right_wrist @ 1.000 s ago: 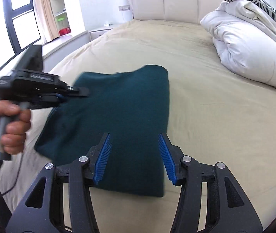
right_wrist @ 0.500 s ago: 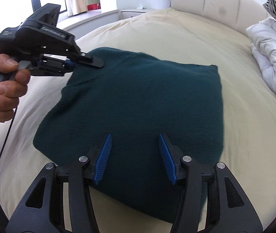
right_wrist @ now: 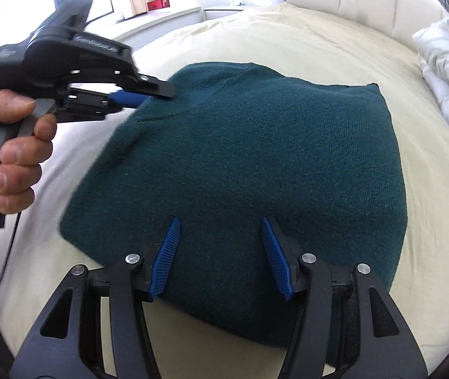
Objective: Fold small clothes
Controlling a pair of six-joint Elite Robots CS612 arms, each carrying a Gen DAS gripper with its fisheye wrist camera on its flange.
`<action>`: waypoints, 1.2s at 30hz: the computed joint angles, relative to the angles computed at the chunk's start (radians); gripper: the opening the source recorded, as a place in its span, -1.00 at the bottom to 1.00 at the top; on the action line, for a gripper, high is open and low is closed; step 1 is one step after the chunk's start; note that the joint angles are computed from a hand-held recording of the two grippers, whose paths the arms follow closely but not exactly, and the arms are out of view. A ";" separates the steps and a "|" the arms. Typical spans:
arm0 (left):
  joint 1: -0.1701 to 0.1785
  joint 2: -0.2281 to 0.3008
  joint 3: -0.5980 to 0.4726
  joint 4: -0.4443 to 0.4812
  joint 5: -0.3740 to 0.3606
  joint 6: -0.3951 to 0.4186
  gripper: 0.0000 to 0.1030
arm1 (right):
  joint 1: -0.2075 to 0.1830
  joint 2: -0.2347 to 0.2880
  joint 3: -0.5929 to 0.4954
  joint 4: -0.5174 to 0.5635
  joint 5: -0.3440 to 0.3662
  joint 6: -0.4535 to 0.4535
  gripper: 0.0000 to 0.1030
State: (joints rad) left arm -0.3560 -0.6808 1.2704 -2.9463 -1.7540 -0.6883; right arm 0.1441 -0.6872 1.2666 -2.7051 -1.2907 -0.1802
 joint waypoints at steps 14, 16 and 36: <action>-0.061 -0.003 0.051 0.025 0.080 0.297 -0.75 | -0.178 0.034 0.055 0.009 0.672 0.433 -0.18; -0.058 -0.009 0.071 0.000 0.074 0.334 -0.75 | -0.192 0.022 0.083 -0.002 0.700 0.426 -0.19; -0.080 -0.062 0.098 -0.023 0.207 0.311 -0.20 | -0.232 -0.013 0.096 0.117 0.732 0.260 -0.14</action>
State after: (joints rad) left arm -0.4361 -0.7426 1.3687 -2.9688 -1.5472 -0.3777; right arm -0.0878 -0.6999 1.3622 -2.5882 -0.5584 0.0802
